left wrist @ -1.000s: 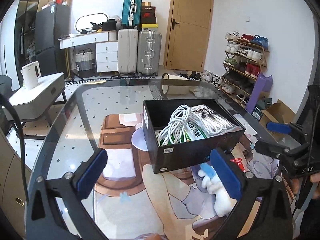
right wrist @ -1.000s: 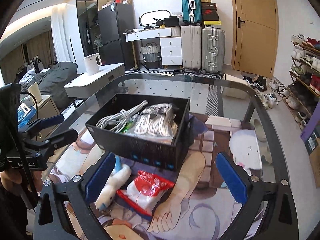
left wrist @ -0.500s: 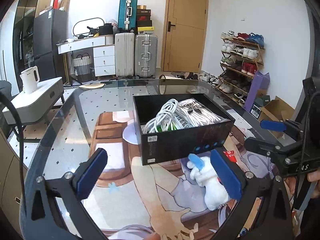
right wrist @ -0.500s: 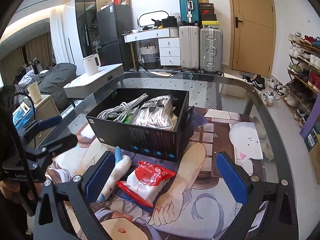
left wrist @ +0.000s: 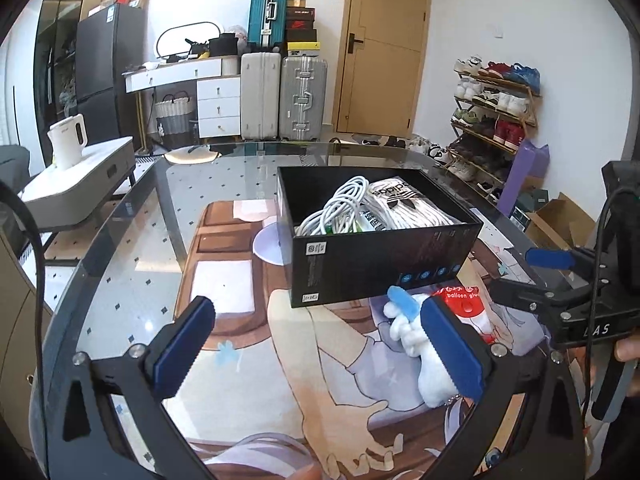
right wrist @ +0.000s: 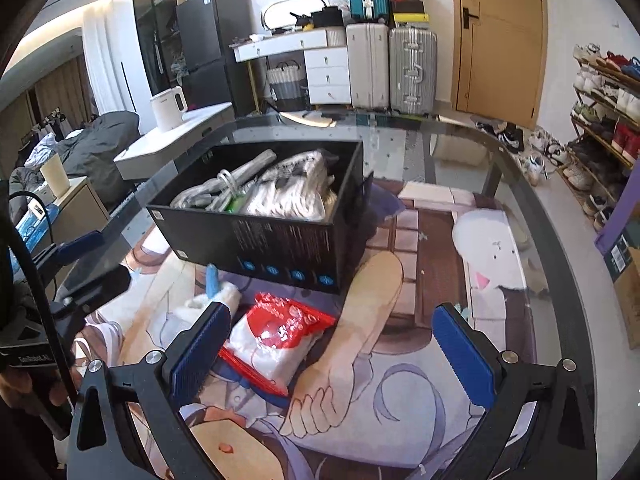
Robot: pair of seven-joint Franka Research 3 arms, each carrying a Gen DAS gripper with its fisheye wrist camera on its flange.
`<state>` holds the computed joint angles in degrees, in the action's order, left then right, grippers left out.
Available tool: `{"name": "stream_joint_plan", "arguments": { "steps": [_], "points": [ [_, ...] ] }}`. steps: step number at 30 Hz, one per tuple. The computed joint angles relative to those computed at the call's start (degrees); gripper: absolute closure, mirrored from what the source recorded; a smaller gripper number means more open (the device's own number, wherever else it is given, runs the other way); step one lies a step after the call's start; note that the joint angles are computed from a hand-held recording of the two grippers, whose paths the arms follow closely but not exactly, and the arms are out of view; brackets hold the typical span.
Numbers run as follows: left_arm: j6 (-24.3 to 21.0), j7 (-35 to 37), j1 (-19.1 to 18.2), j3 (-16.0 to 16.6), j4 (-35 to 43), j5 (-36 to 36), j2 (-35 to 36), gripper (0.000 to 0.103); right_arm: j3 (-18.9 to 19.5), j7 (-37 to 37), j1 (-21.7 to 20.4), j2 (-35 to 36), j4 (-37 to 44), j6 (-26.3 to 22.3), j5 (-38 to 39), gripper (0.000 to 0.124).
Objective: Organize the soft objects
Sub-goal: 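Move both tools back to the red bag and white plush toy, then grasp the red-and-white balloon glue bag with the right gripper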
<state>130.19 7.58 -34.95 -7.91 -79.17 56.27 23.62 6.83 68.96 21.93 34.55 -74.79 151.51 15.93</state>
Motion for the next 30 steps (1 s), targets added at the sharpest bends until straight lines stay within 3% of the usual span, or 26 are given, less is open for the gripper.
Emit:
{"name": "stream_joint_plan", "arguments": {
  "steps": [19, 30],
  "points": [
    [4.4, -0.4, 1.5, -0.9, -3.6, -2.1, -1.2, 0.000, -0.1, -2.2, 1.8, 3.3, 3.9, -8.2, -2.4, 0.022],
    [5.0, 0.4, 1.7, -0.8, -3.9, -3.4, -1.3, 0.000, -1.4, -2.9, 3.4, 5.6, 6.8, -9.6, -5.9, 0.021]
  ]
}}
